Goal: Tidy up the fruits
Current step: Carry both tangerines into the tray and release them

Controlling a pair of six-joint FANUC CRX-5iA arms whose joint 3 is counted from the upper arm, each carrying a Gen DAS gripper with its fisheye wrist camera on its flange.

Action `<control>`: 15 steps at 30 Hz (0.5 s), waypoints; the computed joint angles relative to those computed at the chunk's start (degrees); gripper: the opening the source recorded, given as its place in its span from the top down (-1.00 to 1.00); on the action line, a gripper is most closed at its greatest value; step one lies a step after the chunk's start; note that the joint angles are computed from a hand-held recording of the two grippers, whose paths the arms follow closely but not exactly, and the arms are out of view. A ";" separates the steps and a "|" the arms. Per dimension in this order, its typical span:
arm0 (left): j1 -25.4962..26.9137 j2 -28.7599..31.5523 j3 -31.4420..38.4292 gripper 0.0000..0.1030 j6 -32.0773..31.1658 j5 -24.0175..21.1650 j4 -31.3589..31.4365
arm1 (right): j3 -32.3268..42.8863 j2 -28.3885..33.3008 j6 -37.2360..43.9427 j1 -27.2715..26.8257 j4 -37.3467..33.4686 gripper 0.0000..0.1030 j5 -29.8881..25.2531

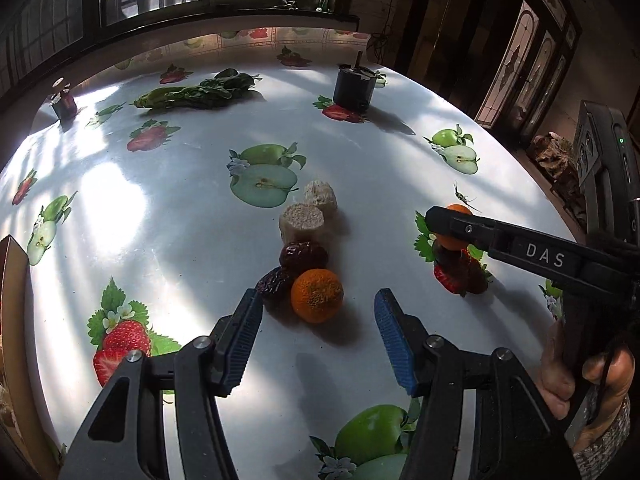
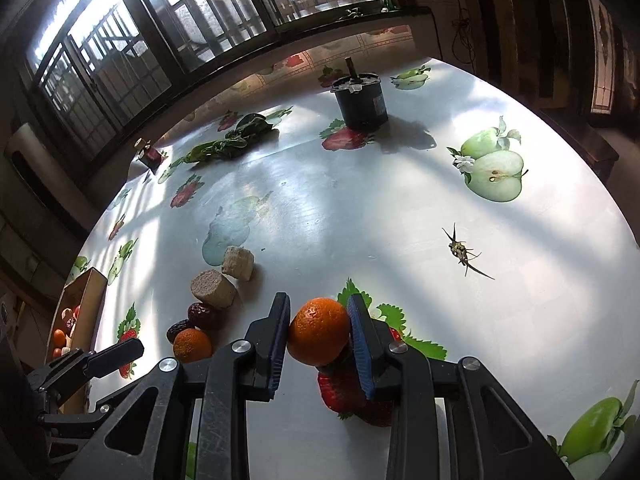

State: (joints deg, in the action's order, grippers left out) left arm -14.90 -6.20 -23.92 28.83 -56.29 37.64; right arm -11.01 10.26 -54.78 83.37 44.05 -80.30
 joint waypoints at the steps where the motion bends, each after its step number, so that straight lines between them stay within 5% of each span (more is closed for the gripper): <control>1: -0.63 0.45 0.30 -0.12 0.49 0.59 -0.84 | -1.41 -0.78 -1.59 -0.03 0.69 0.39 1.53; 4: -1.78 1.40 0.36 -0.06 1.35 2.06 -1.55 | -3.59 -1.83 -4.72 0.19 2.35 0.38 3.37; 5: -2.05 1.84 0.54 0.38 1.80 2.01 -1.86 | -4.09 -2.04 -5.38 0.20 2.86 0.38 3.86; 6: -2.25 2.17 0.76 0.45 2.41 2.00 -2.62 | -4.42 -2.13 -5.90 0.19 3.24 0.38 4.20; 15: -0.57 -0.66 -1.49 0.47 0.18 1.70 -1.03 | -1.15 0.15 -2.22 0.38 2.24 0.40 0.55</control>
State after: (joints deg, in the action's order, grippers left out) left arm -15.48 -6.86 -25.41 29.02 -54.59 36.61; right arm -12.15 10.40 -57.00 83.75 46.29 -79.75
